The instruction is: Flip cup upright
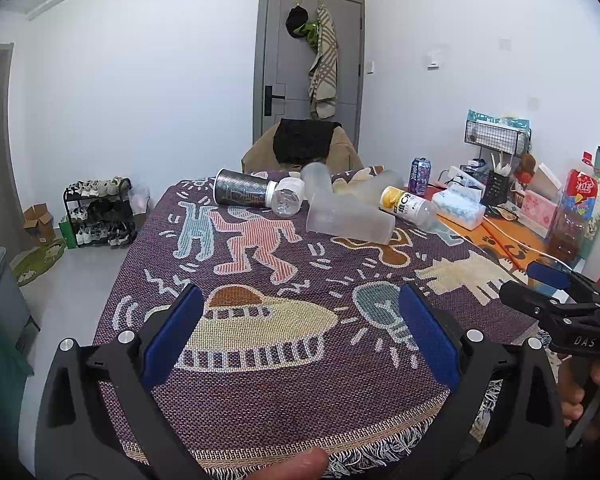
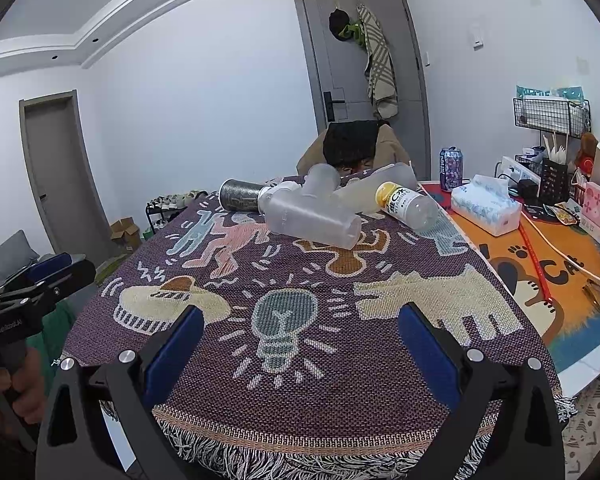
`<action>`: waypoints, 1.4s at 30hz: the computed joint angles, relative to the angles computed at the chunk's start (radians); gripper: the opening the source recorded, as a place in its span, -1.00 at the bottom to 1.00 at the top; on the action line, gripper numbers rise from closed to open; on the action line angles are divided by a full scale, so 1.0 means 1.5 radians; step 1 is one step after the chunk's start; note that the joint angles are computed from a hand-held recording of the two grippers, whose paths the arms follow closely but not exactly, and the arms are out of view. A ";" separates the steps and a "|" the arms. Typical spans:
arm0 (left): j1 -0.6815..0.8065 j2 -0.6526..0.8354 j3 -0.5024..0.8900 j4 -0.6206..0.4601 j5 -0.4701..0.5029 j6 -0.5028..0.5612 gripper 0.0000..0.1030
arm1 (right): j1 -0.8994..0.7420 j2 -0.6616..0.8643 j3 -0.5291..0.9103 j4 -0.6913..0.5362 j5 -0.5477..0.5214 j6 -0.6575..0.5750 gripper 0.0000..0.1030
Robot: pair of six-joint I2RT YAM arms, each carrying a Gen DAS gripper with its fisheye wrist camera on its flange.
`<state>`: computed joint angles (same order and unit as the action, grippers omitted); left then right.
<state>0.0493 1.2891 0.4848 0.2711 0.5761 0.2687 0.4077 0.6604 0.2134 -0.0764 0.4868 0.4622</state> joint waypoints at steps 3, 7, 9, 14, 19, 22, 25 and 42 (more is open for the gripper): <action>0.001 0.002 0.000 0.003 0.002 -0.001 0.89 | 0.004 0.001 0.003 -0.003 0.004 0.000 0.85; 0.000 -0.004 0.001 -0.002 0.001 -0.001 0.89 | 0.008 -0.001 0.012 -0.013 0.010 0.001 0.85; 0.002 -0.008 0.005 -0.009 0.003 0.000 0.89 | 0.009 -0.002 0.014 -0.016 0.011 0.000 0.85; 0.001 -0.015 0.011 -0.023 0.003 0.002 0.89 | 0.012 -0.005 0.013 -0.018 0.016 0.001 0.85; 0.000 -0.018 0.008 -0.021 0.001 0.000 0.89 | 0.013 -0.009 0.014 -0.023 0.018 0.001 0.85; -0.001 -0.019 0.007 -0.021 0.000 0.000 0.89 | 0.012 -0.011 0.010 -0.020 0.017 0.001 0.85; -0.001 -0.020 0.007 -0.021 0.001 0.000 0.89 | 0.013 -0.010 0.010 -0.019 0.018 0.001 0.85; 0.003 -0.003 0.004 -0.002 0.003 -0.007 0.89 | 0.016 0.011 0.004 0.001 0.018 0.003 0.85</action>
<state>0.0536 1.2847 0.4903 0.2682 0.5812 0.2581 0.4313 0.6766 0.2201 -0.0748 0.5138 0.4664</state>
